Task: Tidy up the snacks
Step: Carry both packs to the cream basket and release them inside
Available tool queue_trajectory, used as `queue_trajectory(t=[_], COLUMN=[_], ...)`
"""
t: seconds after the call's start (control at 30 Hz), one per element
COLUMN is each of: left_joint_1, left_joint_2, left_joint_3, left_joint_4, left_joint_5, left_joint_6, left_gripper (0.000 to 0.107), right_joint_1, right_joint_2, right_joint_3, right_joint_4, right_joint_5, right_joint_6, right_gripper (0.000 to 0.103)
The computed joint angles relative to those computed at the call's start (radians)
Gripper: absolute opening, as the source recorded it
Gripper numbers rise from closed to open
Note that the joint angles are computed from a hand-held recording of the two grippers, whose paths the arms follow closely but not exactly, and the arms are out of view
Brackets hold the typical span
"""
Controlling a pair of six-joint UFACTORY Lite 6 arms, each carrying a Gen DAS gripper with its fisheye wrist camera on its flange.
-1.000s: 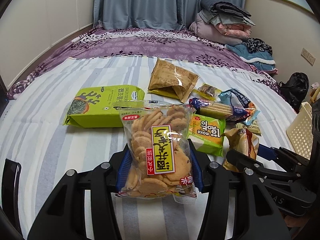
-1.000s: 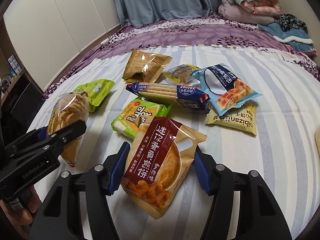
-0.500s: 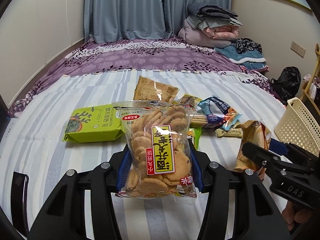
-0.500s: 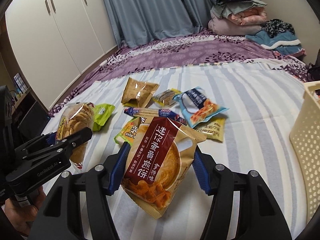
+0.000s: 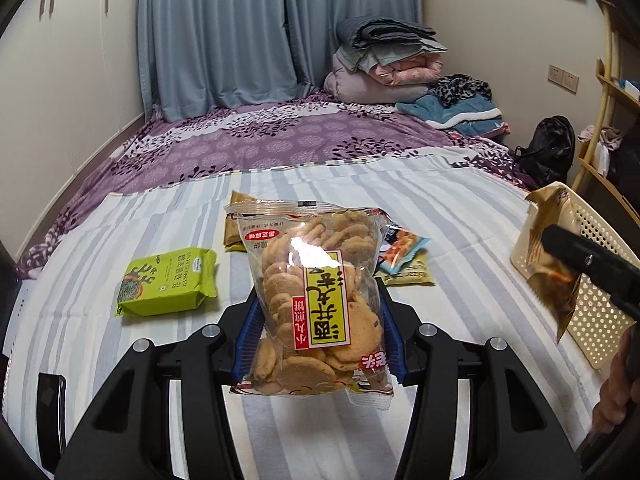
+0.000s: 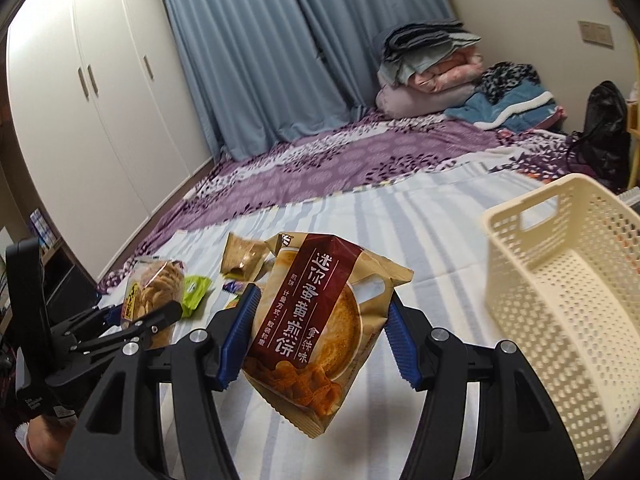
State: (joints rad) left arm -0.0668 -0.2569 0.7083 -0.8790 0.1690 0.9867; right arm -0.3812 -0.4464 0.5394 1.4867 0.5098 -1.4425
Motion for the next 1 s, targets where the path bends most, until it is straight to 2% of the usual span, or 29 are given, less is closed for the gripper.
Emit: queue_trajectory(t=[0.2, 0.37, 0.6, 0.8, 1.0], left_joint_1=[-0.108, -0.193, -0.309, -0.406, -0.479], left_joint_2=[-0.025, -0.021, 0.006, 0.050, 0.100], left_joint_3=[0.014, 0.035, 0.082, 0.136, 0.197], left_joint_4=[0.363, 0.638, 0.989, 1.192, 1.285], left_joint_5=[-0.024, -0.027, -0.016, 0.001, 0.018], left_joint_6=[-0.388, -0.679, -1.056, -1.280, -1.388], left_gripper=[0.053, 0.053, 0.053, 0.053, 0.053], right_joint_1=[-0.287, -0.514, -0.728, -0.815, -0.873], right_joint_2=[-0.026, 0.029, 0.177, 0.299, 0.354], right_joint_3=[0.013, 0.055, 0.137, 0.190, 0.206], right_joint_4=[-0.060, -0.066, -0.070, -0.075, -0.083], right_joint_5=[0.160, 0.254, 0.285, 0.261, 0.277], right_joint_6=[-0.025, -0.095, -0.181, -0.218, -0.233], right_gripper=[0.060, 0.060, 0.060, 0.061, 0.065])
